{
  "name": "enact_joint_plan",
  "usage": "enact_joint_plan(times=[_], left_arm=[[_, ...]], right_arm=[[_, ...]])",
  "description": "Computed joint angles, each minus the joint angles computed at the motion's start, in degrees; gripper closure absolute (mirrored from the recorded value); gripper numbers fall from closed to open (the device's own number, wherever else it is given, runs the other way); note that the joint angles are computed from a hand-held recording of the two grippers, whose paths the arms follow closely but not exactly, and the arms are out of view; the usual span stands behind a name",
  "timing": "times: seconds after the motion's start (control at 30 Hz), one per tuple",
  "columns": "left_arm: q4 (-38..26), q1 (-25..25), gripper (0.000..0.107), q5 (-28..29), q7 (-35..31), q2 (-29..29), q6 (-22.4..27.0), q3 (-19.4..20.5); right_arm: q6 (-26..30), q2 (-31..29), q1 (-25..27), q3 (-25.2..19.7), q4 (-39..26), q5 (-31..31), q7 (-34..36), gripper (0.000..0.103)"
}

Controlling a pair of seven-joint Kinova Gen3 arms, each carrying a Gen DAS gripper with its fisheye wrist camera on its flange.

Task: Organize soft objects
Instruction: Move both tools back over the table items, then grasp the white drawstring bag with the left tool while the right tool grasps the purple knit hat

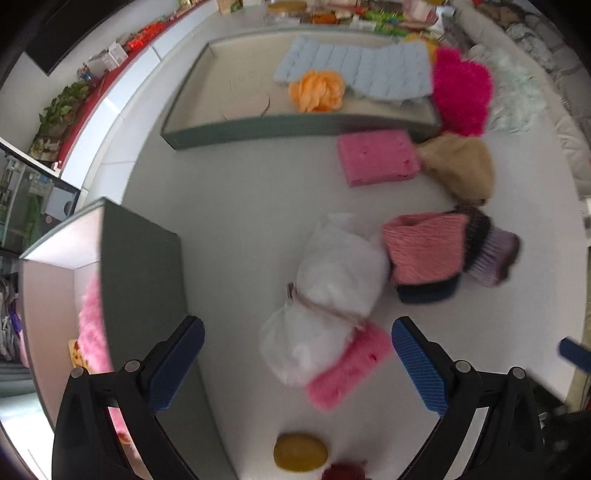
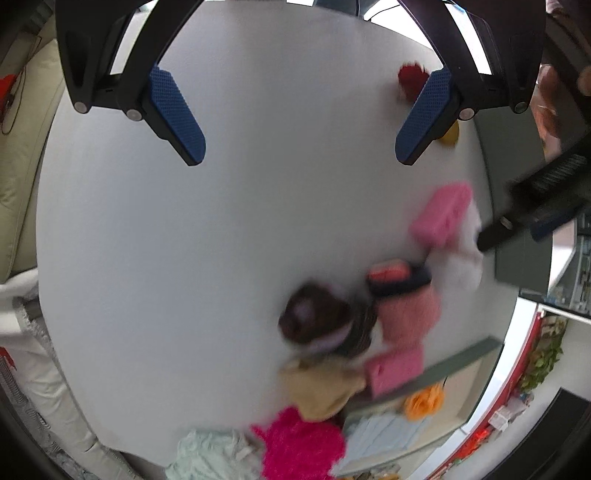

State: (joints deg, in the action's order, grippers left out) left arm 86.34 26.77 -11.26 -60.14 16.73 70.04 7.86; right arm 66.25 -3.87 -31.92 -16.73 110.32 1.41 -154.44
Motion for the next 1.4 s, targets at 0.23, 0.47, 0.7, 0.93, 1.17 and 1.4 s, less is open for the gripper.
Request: enact_joint_plan(times=[0.23, 0.47, 0.7, 0.93, 1.17, 1.4], left_arm=[[-0.8, -0.1, 0.006, 0.2, -1.1, 3.8, -0.2, -0.6], [-1.4, 0.6, 0.006, 0.1, -0.4, 6.3, -0.7, -1.2], [-0.2, 0.3, 0.005, 1.4, -0.7, 6.7, -3.7, -1.2], [-1.1, -2.4, 0.004, 6.4, -1.9, 7.6, -3.2, -1.0], [-2.3, -1.2, 0.02, 5.6, -2.6, 7.7, -2.9, -1.0], [-1.6, 1.0, 0.054, 3.9, -3.1, 5.4, -3.7, -0.5]], right_arm=[[-2.0, 3.6, 4.1, 4.2, -3.1, 1.0, 7.7, 0.0], [-8.3, 8.4, 6.7, 6.7, -2.6, -0.8, 10.4, 0.0], [-14.2, 12.3, 9.0, 8.2, -0.9, -5.1, 14.6, 0.002], [-17.1, 14.8, 8.5, 7.9, -1.8, -7.2, 19.0, 0.033], [-16.4, 14.3, 8.8, 7.8, -1.9, -10.5, 21.5, 0.052], [-15.6, 7.8, 8.1, 7.0, 4.4, -12.0, 18.3, 0.052]])
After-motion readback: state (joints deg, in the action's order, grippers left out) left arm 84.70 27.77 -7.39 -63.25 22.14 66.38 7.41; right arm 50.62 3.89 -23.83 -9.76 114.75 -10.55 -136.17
